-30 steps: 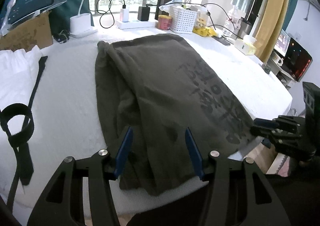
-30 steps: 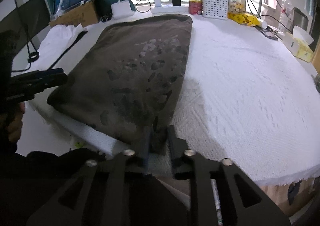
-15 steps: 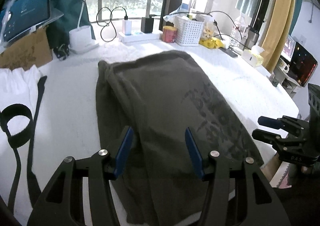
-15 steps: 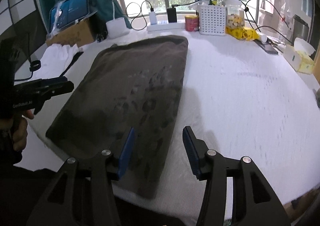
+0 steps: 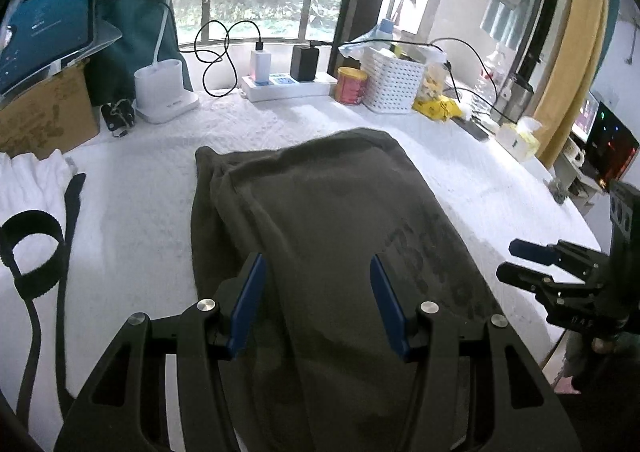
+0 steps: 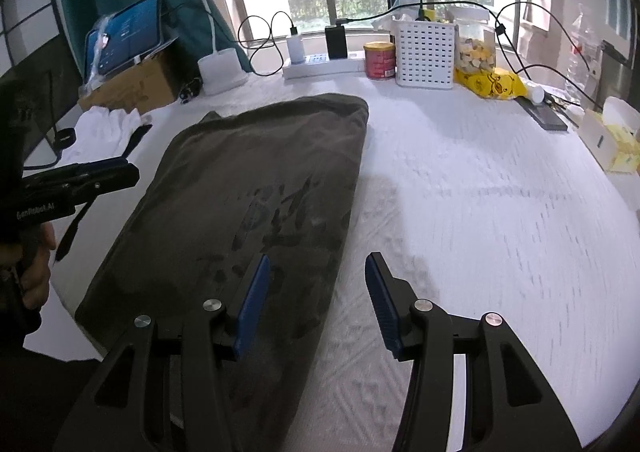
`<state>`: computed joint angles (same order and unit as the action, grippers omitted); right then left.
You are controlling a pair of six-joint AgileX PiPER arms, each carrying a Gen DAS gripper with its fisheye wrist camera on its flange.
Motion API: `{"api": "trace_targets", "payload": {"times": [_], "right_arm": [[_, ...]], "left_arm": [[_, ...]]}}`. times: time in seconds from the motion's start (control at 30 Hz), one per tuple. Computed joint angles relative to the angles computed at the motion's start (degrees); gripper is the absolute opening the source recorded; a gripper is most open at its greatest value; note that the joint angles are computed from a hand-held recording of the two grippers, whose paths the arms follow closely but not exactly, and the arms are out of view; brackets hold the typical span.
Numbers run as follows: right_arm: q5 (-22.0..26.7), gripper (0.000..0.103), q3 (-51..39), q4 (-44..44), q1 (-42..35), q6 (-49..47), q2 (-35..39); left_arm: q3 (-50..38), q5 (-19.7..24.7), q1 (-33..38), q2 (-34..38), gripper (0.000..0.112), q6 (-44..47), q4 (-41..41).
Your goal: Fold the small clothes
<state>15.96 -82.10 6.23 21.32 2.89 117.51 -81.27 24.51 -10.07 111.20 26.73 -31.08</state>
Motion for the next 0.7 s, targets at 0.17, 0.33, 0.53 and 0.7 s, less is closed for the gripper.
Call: {"api": "trace_targets", "payload": {"times": [0.17,0.33,0.53,0.7], "right_arm": [[2.6,0.053,-5.5,1.1,-1.0,-1.3,3.1],[6.1,0.053,-11.9,1.0,-2.0,-1.5,6.9],[10.9,0.053,-20.9,1.1,-2.7,-2.6,12.0],[15.2,0.053,-28.8,0.7,-3.0,-3.0,16.5]], "left_arm": [[-5.4,1.2,0.3,3.2,0.054,-2.8,3.3],[-11.8,4.3,1.3,7.8,0.054,-5.3,5.6],[-18.7,7.8,2.5,12.6,0.054,-6.1,5.8],[-24.9,10.7,3.9,17.0,0.054,-7.2,5.4]]}}
